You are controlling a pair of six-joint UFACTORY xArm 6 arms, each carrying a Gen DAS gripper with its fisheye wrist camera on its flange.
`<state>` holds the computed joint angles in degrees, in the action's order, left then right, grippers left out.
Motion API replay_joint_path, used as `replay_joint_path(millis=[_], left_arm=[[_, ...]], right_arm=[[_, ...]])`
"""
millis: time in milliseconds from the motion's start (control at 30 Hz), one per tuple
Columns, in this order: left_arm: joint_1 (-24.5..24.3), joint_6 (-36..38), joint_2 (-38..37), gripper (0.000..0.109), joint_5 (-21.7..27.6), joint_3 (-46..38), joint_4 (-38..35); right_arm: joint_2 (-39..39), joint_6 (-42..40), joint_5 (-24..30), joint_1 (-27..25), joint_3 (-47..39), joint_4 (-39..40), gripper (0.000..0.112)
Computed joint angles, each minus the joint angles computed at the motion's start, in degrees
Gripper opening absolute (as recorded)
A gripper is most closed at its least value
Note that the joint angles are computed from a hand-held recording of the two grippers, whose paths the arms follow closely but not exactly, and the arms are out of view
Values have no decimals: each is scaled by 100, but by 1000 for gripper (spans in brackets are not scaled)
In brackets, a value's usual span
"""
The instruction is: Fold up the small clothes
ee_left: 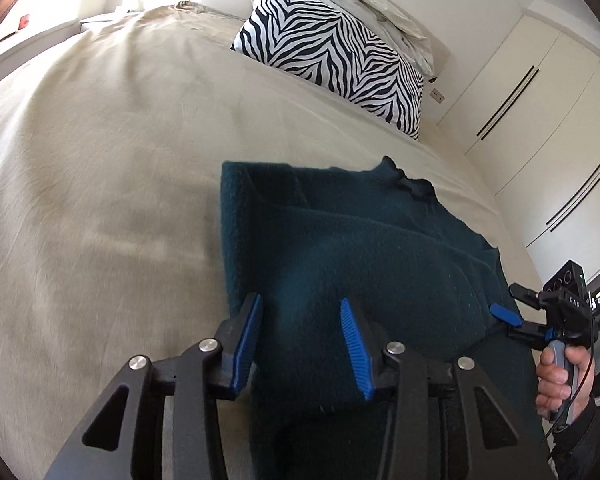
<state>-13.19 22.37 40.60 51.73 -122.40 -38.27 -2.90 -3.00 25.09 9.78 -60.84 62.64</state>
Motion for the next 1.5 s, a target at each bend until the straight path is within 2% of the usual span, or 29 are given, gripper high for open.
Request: replay_joint_path(millis=[67, 133, 267, 333, 467, 533, 733, 867, 1000, 1133, 1333, 1400, 1500], left_arm=[[-35, 175, -499, 45, -321, 766, 62], [0, 237, -851, 47, -318, 1268, 60], [76, 548, -1885, 47, -705, 2643, -72], [135, 782, -2457, 53, -841, 3315, -338], [243, 1277, -3644, 63, -849, 4590, -907], [255, 1426, -4194, 67, -816, 5175, -968], [242, 1210, -5413, 73, -698, 6634, -665], [330, 857, -5827, 73, -618, 7179, -650], [490, 858, -6047, 76, -250, 7300, -852], [652, 801, -6231, 76, 64, 7383, -800], [881, 553, -6391, 76, 504, 7458, -806], [841, 457, -6449, 74, 619, 7474, -585], [744, 331, -6546, 74, 774, 7525, -340]], right_arm=[[-204, -14, -85, 32, 238, 99, 51], [-510, 107, -161, 55, 564, 162, 51], [-1400, 968, -384, 137, 1445, -642, 51], [-1890, 1229, -446, 149, 1901, -837, 51], [-2810, 1752, -640, 93, 2706, -1037, 51], [-3125, 2082, -661, 39, 2935, -1284, 53], [-3631, 2428, -460, -26, 3081, -1885, 53], [-4074, 3403, -143, 6, 3271, -3043, 53], [-5207, 4426, 682, 42, 3845, -4218, 53], [-6865, 5299, 1719, 229, 4457, -5097, 53], [-9133, 6467, 3434, 685, 4974, -5853, 52], [-9724, 7030, 3908, 1091, 5000, -6271, 51], [-10041, 8185, 4637, 2221, 4802, -7315, 52]])
